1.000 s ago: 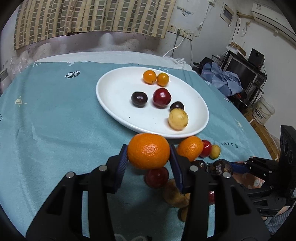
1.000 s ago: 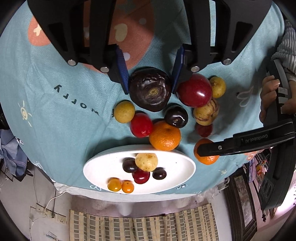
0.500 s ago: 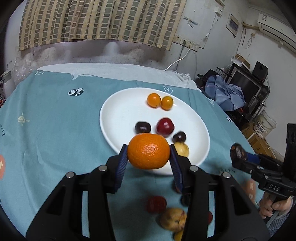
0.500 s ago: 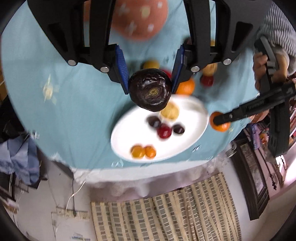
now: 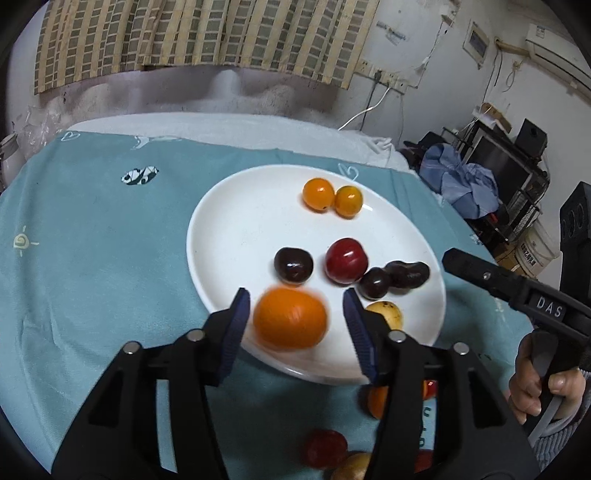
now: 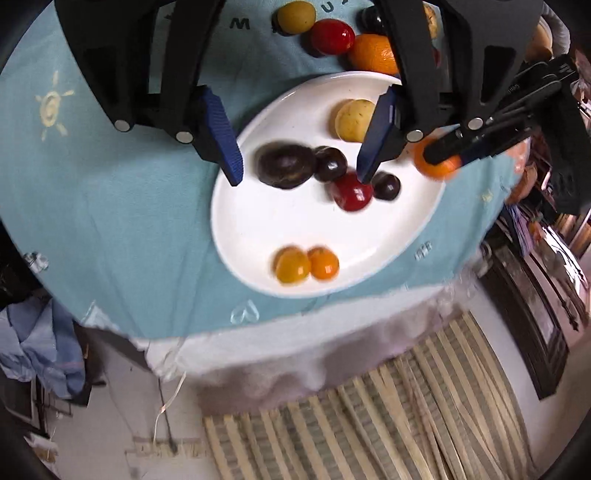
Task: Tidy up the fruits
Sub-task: 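Lower the mandarin and dark plum onto the white plate and open both tools, then grasp a red plum with the left tool while the right tool grasps a small yellow fruit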
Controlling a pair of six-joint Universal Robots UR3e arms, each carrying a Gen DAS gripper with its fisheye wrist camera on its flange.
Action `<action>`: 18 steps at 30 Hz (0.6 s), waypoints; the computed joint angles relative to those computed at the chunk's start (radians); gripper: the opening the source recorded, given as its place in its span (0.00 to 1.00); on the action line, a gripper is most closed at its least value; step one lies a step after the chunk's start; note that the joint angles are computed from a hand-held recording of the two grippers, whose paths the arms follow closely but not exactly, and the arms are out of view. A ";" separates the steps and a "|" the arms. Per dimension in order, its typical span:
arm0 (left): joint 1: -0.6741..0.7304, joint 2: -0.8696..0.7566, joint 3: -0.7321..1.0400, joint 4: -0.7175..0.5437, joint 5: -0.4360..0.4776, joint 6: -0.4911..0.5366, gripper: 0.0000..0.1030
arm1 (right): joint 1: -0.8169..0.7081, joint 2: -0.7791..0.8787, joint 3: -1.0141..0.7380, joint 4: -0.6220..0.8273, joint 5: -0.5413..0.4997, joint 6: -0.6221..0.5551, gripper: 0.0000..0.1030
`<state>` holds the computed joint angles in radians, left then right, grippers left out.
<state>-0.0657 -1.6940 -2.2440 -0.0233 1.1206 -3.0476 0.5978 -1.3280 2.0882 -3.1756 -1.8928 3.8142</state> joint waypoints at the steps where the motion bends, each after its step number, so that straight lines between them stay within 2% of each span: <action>1: 0.009 0.030 -0.027 0.004 -0.007 0.005 0.58 | 0.016 -0.019 0.011 0.000 -0.013 -0.002 0.62; 5: 0.076 0.186 -0.173 -0.011 -0.071 0.062 0.59 | 0.092 -0.066 0.076 -0.030 -0.059 0.019 0.62; 11: 0.162 0.425 -0.385 -0.147 -0.105 0.207 0.60 | 0.236 -0.058 0.137 -0.033 -0.169 0.085 0.62; 14: 0.132 0.443 -0.426 -0.124 -0.063 0.221 0.60 | 0.263 -0.062 0.150 -0.026 -0.181 0.099 0.62; 18: 0.078 0.358 -0.412 -0.055 -0.034 0.224 0.60 | 0.259 -0.062 0.147 -0.022 -0.173 0.097 0.62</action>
<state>0.0120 -1.3356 -2.6558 -0.0779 1.0864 -2.8238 0.8573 -1.3896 2.2353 -3.1977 -2.0658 3.9108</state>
